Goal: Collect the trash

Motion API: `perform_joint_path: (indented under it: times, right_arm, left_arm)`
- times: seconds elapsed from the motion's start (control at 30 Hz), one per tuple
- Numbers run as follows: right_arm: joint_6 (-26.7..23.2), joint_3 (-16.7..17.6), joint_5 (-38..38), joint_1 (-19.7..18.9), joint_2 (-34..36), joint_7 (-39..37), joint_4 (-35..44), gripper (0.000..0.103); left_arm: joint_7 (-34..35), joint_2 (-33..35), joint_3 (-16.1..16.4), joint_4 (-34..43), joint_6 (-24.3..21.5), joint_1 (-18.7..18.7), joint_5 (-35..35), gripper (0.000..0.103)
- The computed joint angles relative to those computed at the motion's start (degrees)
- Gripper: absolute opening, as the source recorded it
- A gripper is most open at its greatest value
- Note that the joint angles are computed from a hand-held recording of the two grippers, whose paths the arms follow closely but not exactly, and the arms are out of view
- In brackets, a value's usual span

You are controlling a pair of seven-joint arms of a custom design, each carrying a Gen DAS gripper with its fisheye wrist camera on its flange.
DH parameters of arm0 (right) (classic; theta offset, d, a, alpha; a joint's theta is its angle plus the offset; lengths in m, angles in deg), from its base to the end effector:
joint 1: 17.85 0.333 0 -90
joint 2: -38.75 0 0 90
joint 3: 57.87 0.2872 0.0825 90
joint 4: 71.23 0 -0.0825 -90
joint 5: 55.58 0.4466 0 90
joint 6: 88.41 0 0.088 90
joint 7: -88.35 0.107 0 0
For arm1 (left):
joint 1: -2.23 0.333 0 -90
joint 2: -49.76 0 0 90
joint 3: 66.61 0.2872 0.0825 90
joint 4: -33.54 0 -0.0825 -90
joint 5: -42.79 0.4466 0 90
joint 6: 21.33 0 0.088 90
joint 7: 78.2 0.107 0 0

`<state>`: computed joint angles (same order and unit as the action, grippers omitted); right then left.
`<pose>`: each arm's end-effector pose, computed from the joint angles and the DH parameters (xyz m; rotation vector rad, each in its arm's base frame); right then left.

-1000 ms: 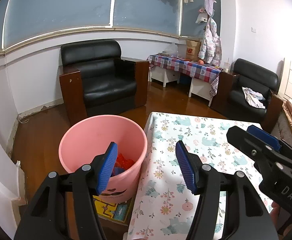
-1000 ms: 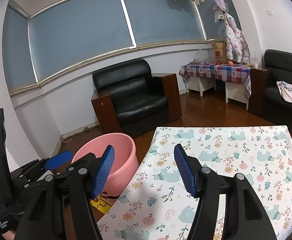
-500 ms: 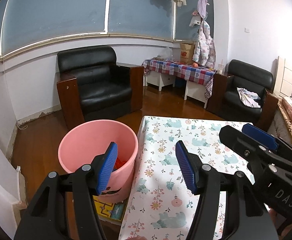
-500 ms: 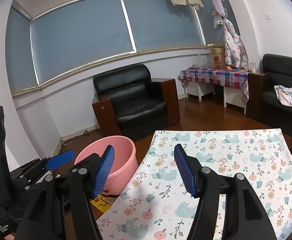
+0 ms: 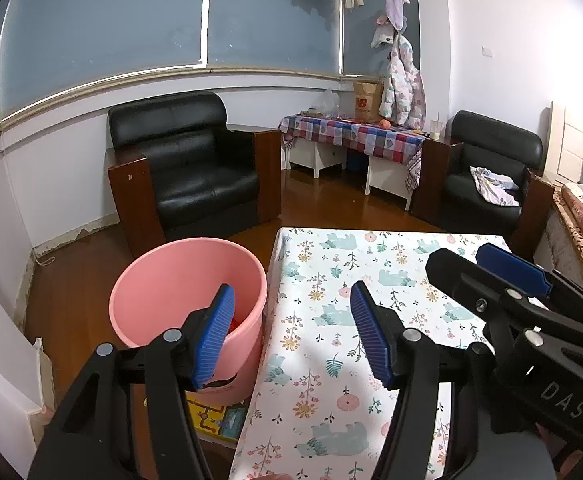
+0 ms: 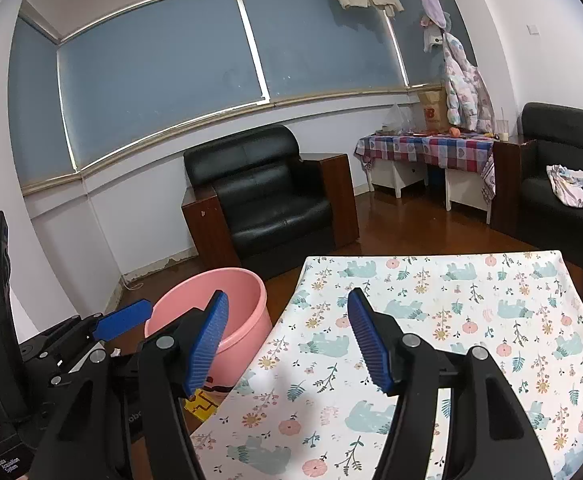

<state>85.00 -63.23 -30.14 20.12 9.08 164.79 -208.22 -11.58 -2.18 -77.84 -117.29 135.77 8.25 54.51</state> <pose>0.4525 0.2441 0.5966 -1.6543 1.1223 -0.4145 0.4176 -0.0560 0.5968 -1.6888 1.4371 -0.8125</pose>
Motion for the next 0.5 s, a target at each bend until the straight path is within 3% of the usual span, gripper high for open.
perform_joint_path:
  times: [0.5]
  right_arm:
    - [-2.4, -0.4, 4.6, -1.2, 6.3, -2.5, 3.8, 0.061]
  left_arm:
    - [-0.8, 8.3, -0.5, 4.1, -0.6, 1.1, 1.4, 0.061]
